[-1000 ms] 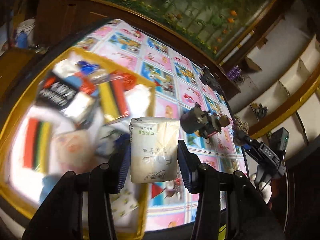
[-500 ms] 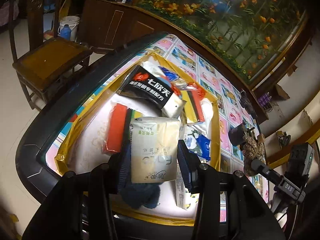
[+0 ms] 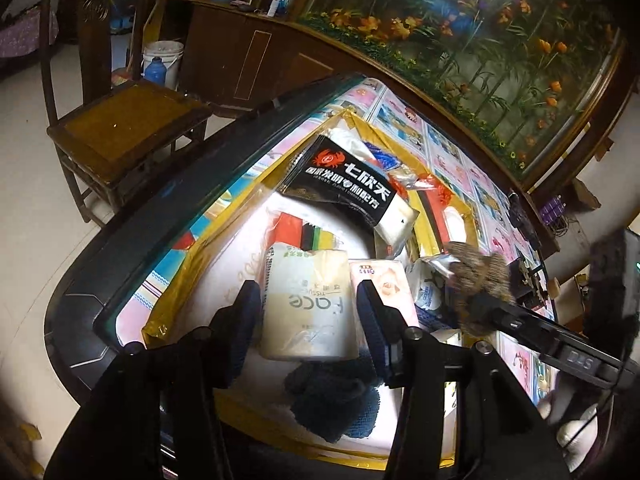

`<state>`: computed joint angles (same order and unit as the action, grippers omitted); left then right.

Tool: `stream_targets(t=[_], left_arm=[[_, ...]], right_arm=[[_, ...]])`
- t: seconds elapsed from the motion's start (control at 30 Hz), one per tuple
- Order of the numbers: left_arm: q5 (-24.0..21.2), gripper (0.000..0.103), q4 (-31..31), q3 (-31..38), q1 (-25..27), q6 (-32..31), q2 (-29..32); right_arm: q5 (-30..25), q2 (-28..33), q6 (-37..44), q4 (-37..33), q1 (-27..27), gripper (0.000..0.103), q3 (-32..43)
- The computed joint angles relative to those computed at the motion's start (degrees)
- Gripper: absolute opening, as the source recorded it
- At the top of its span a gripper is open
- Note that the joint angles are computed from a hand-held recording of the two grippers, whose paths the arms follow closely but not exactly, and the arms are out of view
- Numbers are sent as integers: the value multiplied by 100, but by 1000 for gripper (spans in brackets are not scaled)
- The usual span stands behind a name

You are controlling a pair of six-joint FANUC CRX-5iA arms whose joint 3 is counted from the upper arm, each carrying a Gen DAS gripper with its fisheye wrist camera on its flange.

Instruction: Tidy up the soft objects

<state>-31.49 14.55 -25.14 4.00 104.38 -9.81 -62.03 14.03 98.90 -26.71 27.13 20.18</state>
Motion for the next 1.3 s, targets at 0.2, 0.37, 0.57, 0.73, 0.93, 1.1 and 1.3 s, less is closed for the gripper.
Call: stream_targets(t=[0.2,0.37,0.57,0.73,0.93,1.1,1.3], left_arm=[[158,60,-263,15,-65,121,-113],[62,60,-584,169,-144,341,-55],[-184,60,-1118,392,-289,764,-39],[-361,60,-1647,595,-522,1172,-57],[-713,60,-2521,1005,-990,1811,-10],[-1093,60,-3205,1398,-1451,2254,107],[-1581,60,-4046,1839,-2012,2815,255]], right_arm=[[81,362,-249,409,394,51,332],[300,450,-500,1001,726,58,297],[658,27,-493,1006,728,79,-138],[1022,-520,-437,949,615,84,-698],[1199,-1014,-326,694,371,85,-1209],[1206,-1340,-194,511,146,86,-1537],[1054,-1540,23,166,-222,87,-1668]])
